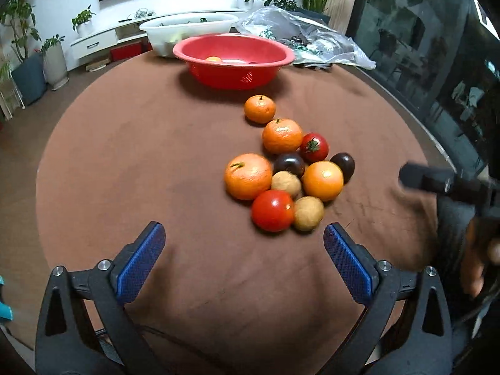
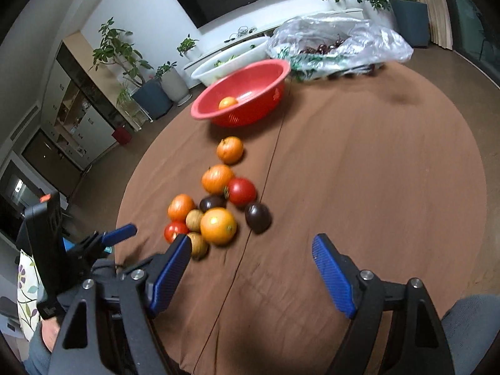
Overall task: Organize fruits
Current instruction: 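Move both tools back to the fruit pile, then close the left tool on the red tomato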
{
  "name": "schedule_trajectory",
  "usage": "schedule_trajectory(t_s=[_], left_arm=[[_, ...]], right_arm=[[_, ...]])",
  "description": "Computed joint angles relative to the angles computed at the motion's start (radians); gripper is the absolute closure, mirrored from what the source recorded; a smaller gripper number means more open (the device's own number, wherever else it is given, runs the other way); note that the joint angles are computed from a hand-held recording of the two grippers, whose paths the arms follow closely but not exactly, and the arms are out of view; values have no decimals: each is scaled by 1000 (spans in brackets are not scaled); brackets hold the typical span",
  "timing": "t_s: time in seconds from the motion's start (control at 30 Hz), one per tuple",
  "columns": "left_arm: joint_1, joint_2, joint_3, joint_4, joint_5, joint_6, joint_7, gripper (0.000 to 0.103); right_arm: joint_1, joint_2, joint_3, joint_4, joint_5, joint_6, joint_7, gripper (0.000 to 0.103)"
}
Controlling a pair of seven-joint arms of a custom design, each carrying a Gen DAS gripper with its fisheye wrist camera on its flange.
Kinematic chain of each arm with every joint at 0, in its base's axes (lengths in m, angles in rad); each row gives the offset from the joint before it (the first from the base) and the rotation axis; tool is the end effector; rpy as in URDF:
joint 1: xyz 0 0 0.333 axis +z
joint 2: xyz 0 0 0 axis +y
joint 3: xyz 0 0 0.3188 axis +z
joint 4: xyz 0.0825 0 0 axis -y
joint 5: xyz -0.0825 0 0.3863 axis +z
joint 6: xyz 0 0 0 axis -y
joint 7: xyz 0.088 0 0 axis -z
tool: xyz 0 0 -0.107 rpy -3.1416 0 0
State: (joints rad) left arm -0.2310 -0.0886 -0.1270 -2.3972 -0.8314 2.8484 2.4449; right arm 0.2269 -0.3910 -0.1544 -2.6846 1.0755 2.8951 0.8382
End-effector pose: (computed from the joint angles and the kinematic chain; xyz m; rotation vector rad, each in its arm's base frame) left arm 0.4952 -0.1437 0.3997 -1.4265 2.3942 -0.8996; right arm 0.4151 -0.0213 0.3989 -1.5209 1.8332 -0.2208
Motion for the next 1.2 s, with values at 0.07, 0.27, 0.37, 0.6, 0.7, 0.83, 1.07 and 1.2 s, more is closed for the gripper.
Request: schedule_trajectory(t_s=[0.07,0.27,0.37,0.6,0.7,0.83,1.07,1.2], left_arm=[[0,12,-1,18,-5,-9,-14,1],[18,39,-8,72,-28,-71,-14,23],[34,65,-18,105,-37,-106,-14,38],[66,95,-46,140,-41,-149,-14,58],[79,105,-51,154,-53,-169,-18,59],[93,111,-56,168,-66,-204,-18,59],[103,118,-61,182,-86,-243,-2,66],[108,124,-63,188,-87,-251,2,74]], right_arm=[[1,-7,2,-13,6,-1,4,21],[12,-13,-4,-22,31,6,-15,22],[14,-15,-4,-25,41,10,-22,23],[11,-16,0,-27,43,10,-21,25],[13,-18,1,-31,47,12,-24,25],[14,-24,2,-37,49,12,-23,26],[20,-15,-3,-36,62,12,-35,27],[19,-14,-1,-35,71,13,-42,27]])
